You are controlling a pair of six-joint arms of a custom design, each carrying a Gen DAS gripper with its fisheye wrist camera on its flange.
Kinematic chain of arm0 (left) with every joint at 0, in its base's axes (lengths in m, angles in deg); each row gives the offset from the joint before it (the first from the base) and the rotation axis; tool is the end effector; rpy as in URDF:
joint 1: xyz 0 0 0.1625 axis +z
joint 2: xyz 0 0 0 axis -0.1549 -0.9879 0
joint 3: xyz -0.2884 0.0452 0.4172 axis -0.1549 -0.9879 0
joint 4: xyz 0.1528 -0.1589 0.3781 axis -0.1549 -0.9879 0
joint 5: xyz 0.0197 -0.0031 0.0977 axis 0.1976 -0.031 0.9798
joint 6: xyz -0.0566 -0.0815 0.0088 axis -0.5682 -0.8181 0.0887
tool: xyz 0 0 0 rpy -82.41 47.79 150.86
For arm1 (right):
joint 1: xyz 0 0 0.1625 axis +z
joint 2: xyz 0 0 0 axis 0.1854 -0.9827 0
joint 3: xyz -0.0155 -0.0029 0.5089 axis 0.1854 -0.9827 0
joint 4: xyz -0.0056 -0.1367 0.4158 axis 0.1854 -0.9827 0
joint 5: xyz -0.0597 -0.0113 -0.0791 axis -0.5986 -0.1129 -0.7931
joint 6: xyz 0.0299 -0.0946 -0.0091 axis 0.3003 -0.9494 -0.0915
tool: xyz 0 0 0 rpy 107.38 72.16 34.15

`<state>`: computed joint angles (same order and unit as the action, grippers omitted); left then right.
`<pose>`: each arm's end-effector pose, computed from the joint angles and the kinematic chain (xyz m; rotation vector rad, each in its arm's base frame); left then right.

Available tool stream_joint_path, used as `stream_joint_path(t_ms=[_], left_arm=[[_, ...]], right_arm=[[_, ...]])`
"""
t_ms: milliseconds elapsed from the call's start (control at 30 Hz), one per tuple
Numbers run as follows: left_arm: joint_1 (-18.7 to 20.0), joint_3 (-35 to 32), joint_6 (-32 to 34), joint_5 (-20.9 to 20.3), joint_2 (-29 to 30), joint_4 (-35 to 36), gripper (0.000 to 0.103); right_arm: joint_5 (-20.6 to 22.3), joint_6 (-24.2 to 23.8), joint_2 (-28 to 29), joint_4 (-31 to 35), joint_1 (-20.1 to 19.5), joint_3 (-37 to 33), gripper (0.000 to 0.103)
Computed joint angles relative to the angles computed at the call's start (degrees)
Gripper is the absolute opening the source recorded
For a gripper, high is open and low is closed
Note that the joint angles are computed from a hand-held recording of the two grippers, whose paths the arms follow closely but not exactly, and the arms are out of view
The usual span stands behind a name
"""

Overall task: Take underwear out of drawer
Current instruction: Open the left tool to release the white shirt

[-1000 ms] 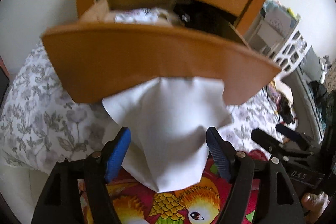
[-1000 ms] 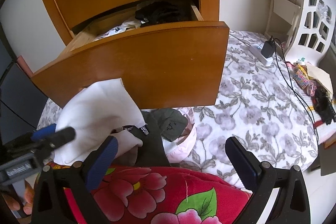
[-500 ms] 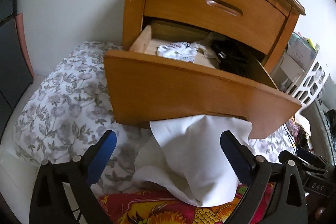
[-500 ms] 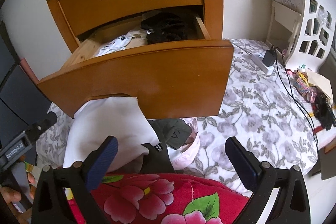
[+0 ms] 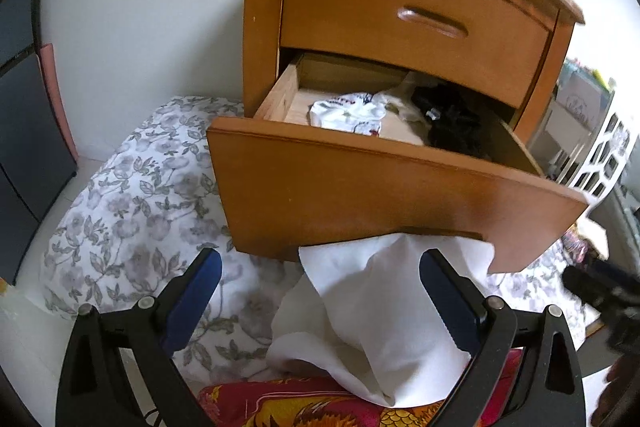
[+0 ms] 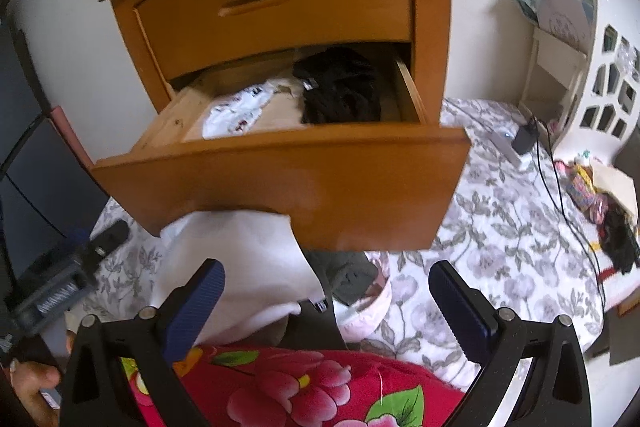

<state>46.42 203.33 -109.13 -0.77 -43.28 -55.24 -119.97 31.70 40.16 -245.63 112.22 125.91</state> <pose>-0.1166 -0.3694 0.3199 0.0729 2.2154 -1.0230 0.3502 -0.4102 0.1063 0.5891 -2.4287 0.7983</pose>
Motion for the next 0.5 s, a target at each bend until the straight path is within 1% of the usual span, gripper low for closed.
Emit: stream_joint_path(t_ms=[67,167,267,333,500], left_arm=[[0.15,-0.17,0.75,0.06,0.58,-0.28,0.099],[0.12,-0.47,-0.02,1.45,1.03,0.89,0.099],[0.53,-0.72,-0.26,2.05,1.11,1.33,0.099],[0.96,-0.78,0.04,1.85,1.14,0.99,0.099],[2.22,-0.91,1.33,0.36,1.66,-0.34,0.099]], right_arm=[[0.25,-1.23,-0.32,0.34,0.43,-0.86,0.103],[1.48,-1.46,-1.42,2.47,0.59,-2.12,0.103],[0.85,-2.87,-2.00,3.39,1.21,-3.50,0.103],[0.97,-4.06,-2.46,3.87,1.48,-4.51,0.103],[0.86,-4.92,-2.92,7.70,1.86,-7.47,0.103]])
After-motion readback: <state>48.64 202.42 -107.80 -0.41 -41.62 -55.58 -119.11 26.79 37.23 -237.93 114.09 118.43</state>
